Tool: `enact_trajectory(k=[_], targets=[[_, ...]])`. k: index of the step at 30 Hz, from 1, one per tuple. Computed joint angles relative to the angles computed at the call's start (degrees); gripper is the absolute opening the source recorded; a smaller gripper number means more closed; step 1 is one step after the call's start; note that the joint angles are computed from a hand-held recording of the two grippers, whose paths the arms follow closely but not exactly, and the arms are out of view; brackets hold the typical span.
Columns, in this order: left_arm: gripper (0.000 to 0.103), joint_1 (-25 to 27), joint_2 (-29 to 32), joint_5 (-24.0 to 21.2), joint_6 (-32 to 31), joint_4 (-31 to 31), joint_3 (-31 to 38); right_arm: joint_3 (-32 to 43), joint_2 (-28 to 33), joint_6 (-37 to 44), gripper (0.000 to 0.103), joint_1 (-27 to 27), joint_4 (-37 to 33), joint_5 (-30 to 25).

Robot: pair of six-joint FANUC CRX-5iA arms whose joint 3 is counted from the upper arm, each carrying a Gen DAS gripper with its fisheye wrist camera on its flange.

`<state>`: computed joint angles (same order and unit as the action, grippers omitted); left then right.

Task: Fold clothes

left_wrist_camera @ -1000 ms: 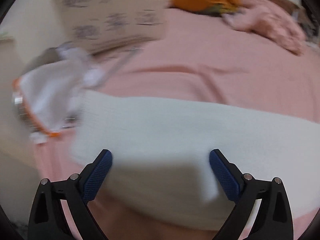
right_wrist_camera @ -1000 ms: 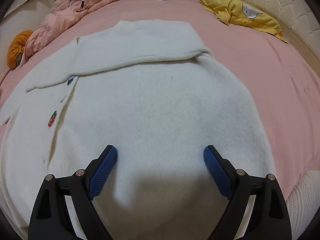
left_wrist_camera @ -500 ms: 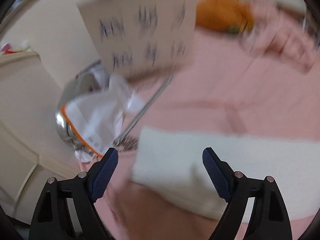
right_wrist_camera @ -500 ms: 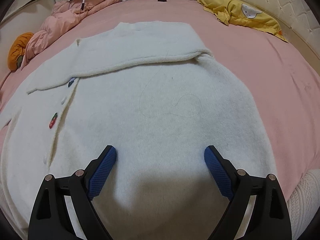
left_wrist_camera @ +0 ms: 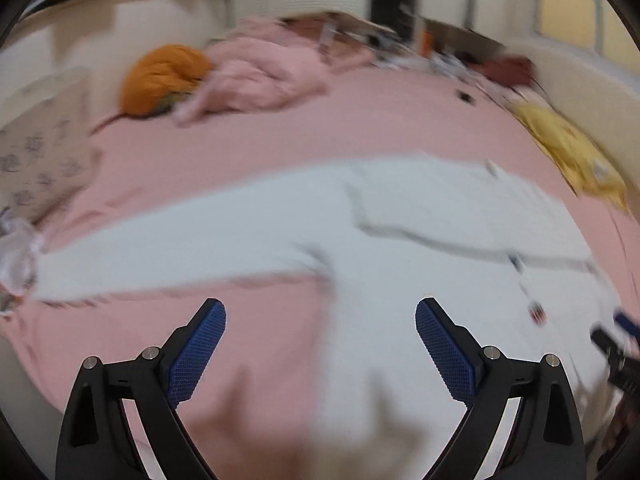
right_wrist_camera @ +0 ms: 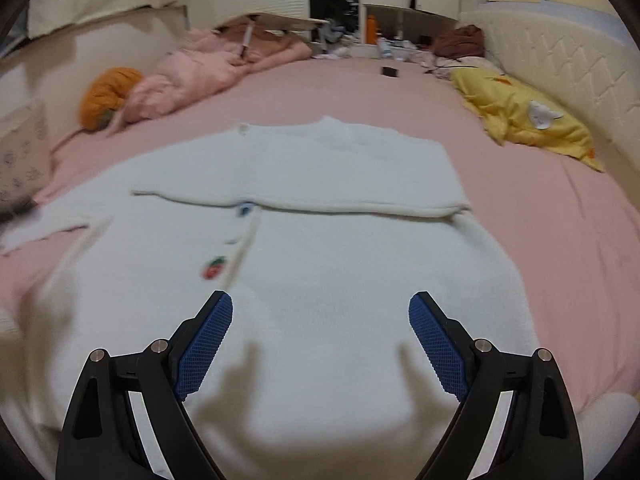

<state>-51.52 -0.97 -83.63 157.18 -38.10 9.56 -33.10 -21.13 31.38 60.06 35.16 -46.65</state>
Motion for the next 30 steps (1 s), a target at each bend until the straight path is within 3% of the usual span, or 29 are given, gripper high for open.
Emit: enact_trajectory(k=[3, 6, 9, 12, 15, 20, 24, 30], targets=[[0.096, 1.58, 3.79, 4.25, -1.46, 6.53, 0.07, 0.12, -0.50, 1.49, 0.090, 0.19, -1.55, -0.15], [0.096, 1.05, 5.45, 5.37, -0.51, 6.50, -0.53, 0.25, -1.03, 2.10, 0.090, -0.22, -2.77, -0.10], [0.096, 3.78, 4.96, 6.87, 0.19, 11.62, -3.12, 0.20, -1.26, 1.86, 0.090, -0.50, -3.61, -0.32], [0.096, 2.92, 3.85, 7.80, 3.32, 9.56, -3.46, 0.47, -0.91, 1.21, 0.090, -1.03, -4.25, -0.19], [0.096, 3.87, 3.88, 8.32, 2.09, 10.38, -4.04, 0.75, -0.27, 1.15, 0.090, -1.14, -4.36, -0.40], [0.103, 1.99, 8.27, 5.45, 0.24, 8.35, -0.23, 1.62, 1.38, 2.78, 0.090, 0.02, -4.87, -1.80], [0.103, 2.10, 7.93, 7.09, 0.64, 8.05, -1.29, 4.33, 3.63, 6.52, 0.090, -0.33, -8.41, -2.35], [0.103, 2.77, 7.39, 8.60, 0.06, 9.05, -2.15, 18.29, 12.91, 21.18, 0.090, -3.02, -17.84, -1.04]])
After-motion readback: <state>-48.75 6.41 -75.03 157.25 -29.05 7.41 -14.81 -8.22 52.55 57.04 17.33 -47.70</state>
